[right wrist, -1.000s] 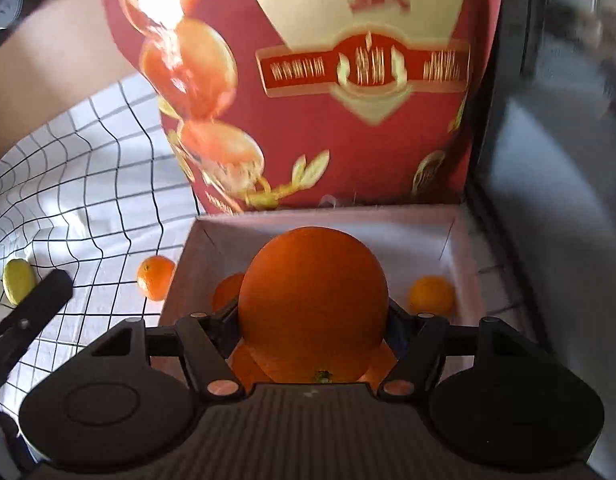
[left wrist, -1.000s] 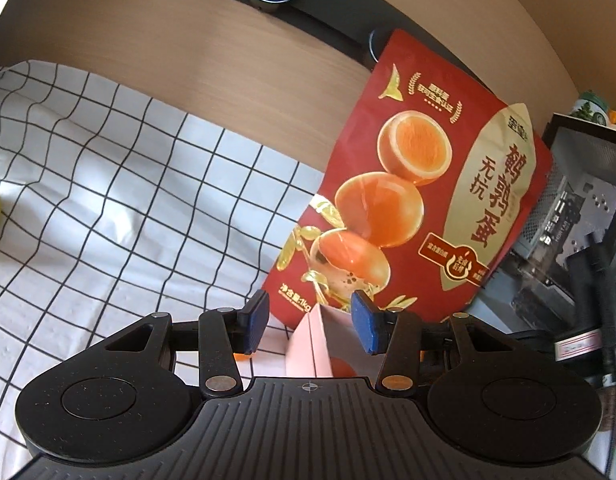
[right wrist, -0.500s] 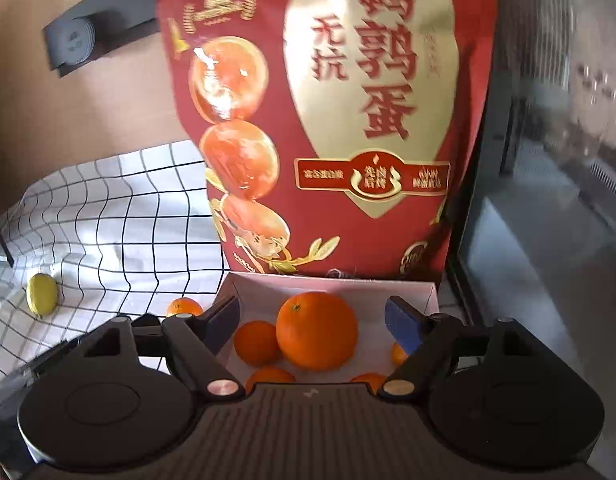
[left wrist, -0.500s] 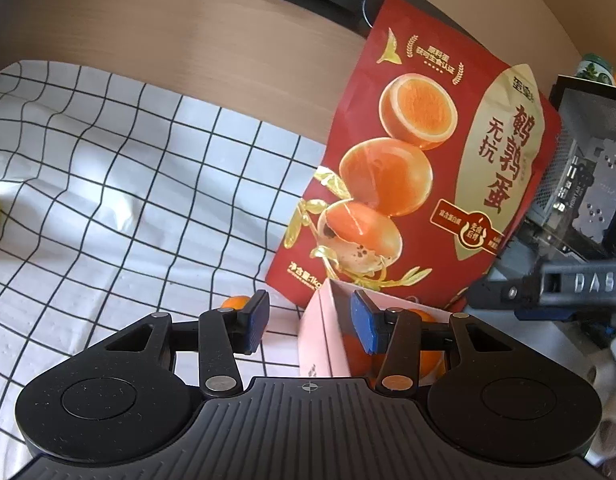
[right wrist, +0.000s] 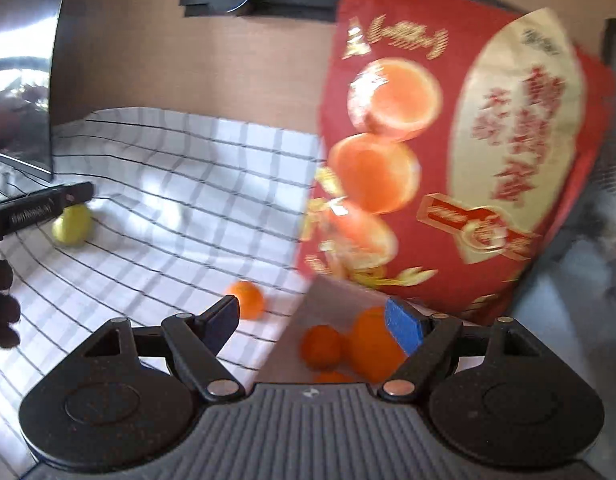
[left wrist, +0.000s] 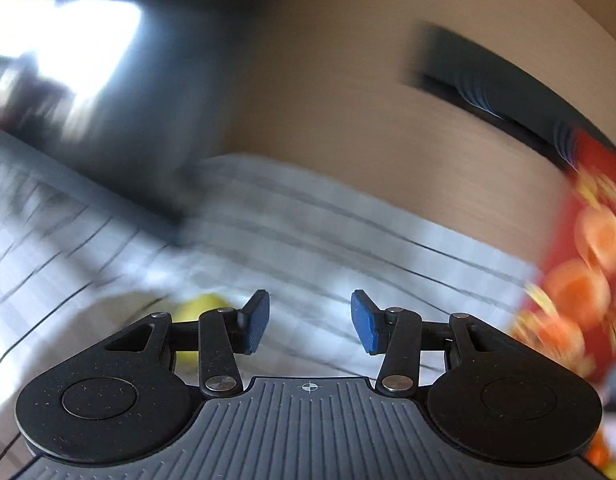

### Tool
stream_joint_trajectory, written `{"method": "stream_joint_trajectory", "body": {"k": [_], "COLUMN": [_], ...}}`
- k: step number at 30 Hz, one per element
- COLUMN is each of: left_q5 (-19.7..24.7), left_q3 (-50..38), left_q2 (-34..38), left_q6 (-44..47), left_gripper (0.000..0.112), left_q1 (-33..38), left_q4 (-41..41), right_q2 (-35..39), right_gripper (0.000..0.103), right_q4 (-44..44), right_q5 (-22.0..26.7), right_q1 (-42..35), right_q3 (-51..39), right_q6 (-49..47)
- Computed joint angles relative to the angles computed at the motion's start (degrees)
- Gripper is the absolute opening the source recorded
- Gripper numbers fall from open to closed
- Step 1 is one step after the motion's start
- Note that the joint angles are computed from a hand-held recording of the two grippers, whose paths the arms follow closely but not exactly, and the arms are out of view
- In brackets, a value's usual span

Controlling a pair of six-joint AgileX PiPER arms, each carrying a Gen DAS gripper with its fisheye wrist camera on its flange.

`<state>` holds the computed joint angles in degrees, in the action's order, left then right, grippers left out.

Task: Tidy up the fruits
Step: 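Grasp a green pear with the left tool while the right tool reaches toward a mandarin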

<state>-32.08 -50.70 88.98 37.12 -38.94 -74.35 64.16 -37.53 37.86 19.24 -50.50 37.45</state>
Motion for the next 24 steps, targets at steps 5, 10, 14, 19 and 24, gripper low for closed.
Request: {"method": "stream_joint_trajectory", "body": {"k": [5,10,14,19,24], "left_q5": [8.9,11.3,7.0,6.8,8.4], "left_q3": [4.4,3.6,3.1,3.2,3.4], "left_q2": [-3.5,-3.1,-2.8,-1.5,-0.9], "left_q6": [-13.9,-12.1,-5.4,-9.2,-13.1], "left_gripper": [0.050,0.050,0.050,0.050,0.050], "left_q1": [10.8,11.3,9.2,9.9,10.4], "left_q4": [7.9,8.4,1.8,4.5,8.8], "right_q2": [12.0,25.2,33.2,39.3,41.7], "right_gripper": [0.079,0.055,0.055,0.051,0.040], "right_q4": [2.9,-1.2,-7.1,-6.4,-6.7], "right_q5": [1.9,7.6,11.2,15.0,16.9], "right_q1": [4.2,8.4,9.8,8.7,8.7], "right_q3": [-7.7,-16.1,-21.7,-28.1,-29.2], "right_q6": [1.4,8.6,14.3,13.9,14.7]}}
